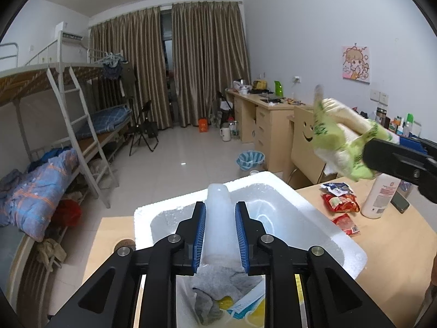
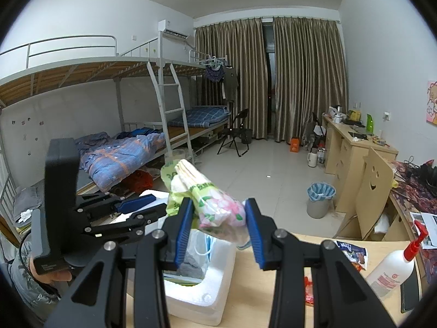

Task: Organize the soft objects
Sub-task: 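Open the left tool to drop the foam strip into the box, then lower the wrapped packet into the box and open the right tool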

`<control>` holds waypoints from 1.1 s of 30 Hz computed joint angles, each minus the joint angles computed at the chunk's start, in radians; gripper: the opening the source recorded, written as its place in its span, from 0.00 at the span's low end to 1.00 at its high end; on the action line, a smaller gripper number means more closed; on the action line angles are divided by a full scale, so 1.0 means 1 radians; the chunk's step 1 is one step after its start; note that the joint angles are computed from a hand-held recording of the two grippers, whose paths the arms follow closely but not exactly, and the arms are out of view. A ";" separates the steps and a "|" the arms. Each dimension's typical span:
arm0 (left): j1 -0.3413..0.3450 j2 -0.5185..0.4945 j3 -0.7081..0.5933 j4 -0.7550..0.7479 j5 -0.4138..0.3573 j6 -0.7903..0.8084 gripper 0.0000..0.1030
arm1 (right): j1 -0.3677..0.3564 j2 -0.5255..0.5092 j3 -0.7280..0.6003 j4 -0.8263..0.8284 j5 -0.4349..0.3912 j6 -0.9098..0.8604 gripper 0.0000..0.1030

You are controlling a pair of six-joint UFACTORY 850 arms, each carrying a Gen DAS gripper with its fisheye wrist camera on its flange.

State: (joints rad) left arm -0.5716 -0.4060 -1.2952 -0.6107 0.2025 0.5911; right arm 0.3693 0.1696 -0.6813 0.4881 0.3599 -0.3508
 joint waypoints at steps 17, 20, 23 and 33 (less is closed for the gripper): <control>-0.018 0.031 0.046 -0.104 0.114 0.103 0.95 | -0.008 0.009 0.009 -0.018 0.007 0.018 0.42; -0.022 0.044 0.063 -0.084 0.133 0.082 0.95 | -0.009 0.005 0.008 -0.025 0.007 0.027 0.42; -0.029 0.055 0.074 -0.095 0.146 0.090 0.95 | -0.007 0.003 0.007 -0.023 0.005 0.021 0.42; -0.022 0.115 0.145 -0.087 0.210 0.049 0.96 | -0.005 -0.011 -0.005 -0.054 -0.006 0.049 0.42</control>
